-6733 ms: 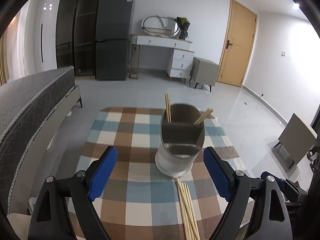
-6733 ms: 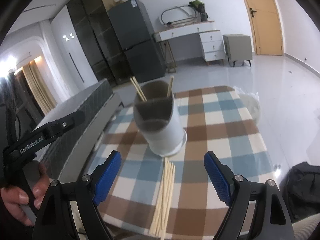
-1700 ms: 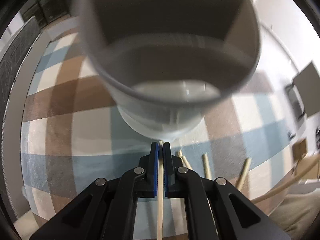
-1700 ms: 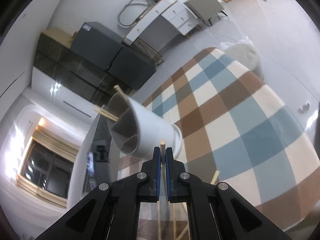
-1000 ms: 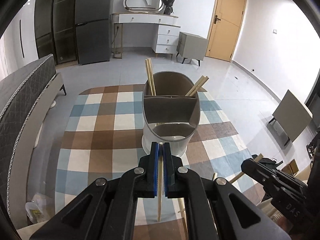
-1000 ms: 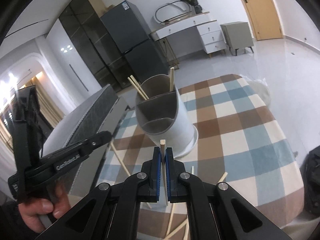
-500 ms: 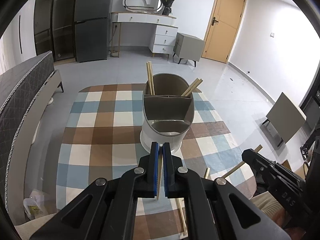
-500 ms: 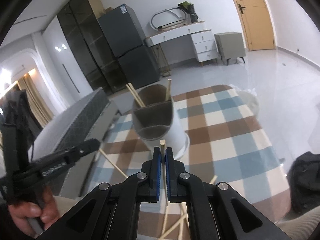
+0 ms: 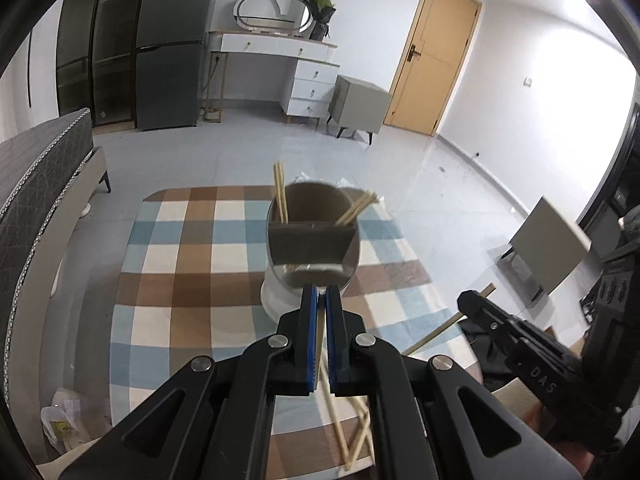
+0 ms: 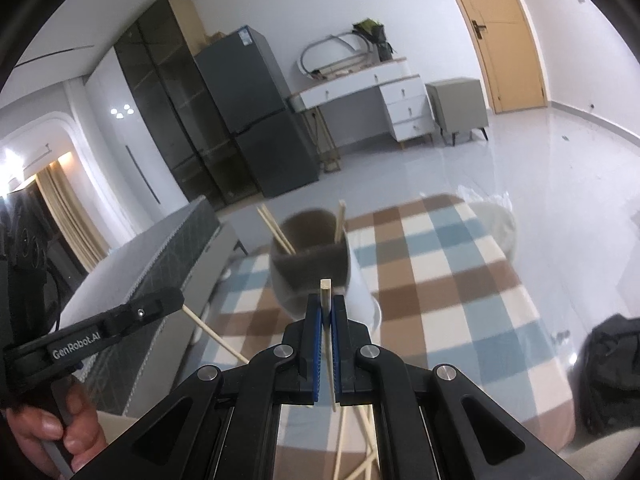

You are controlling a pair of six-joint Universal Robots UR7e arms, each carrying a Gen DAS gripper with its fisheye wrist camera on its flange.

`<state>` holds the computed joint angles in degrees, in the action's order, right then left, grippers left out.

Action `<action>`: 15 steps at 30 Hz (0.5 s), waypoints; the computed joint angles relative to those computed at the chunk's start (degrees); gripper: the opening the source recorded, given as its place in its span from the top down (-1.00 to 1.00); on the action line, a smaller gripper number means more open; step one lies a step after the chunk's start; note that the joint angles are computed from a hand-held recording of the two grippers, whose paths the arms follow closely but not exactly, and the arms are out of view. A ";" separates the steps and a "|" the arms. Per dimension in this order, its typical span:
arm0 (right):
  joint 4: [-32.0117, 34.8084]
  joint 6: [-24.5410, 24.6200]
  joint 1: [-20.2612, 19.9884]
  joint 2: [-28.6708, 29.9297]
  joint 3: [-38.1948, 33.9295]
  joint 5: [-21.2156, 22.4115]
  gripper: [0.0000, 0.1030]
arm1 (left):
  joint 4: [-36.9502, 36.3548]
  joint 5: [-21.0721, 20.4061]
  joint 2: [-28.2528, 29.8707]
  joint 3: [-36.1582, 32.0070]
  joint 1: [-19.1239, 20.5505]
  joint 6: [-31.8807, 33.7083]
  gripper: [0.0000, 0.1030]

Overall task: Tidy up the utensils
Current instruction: 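Lift both held chopsticks up and over the utensil holder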

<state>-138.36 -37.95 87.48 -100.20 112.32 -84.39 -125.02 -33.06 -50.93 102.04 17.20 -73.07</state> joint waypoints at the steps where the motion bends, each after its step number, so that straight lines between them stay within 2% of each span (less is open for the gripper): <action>1: -0.05 -0.13 0.30 0.23 -0.47 0.25 0.93 | -1.32 0.26 -0.39 -0.09 -0.09 0.98 1.00; 15: -1.17 -0.13 8.45 8.12 -12.21 1.56 0.93 | -12.46 5.39 -0.42 -5.02 1.94 13.71 1.00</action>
<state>-139.52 -38.09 95.93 -92.08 100.10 -82.83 -137.49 -27.67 -51.35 97.02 19.14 -59.36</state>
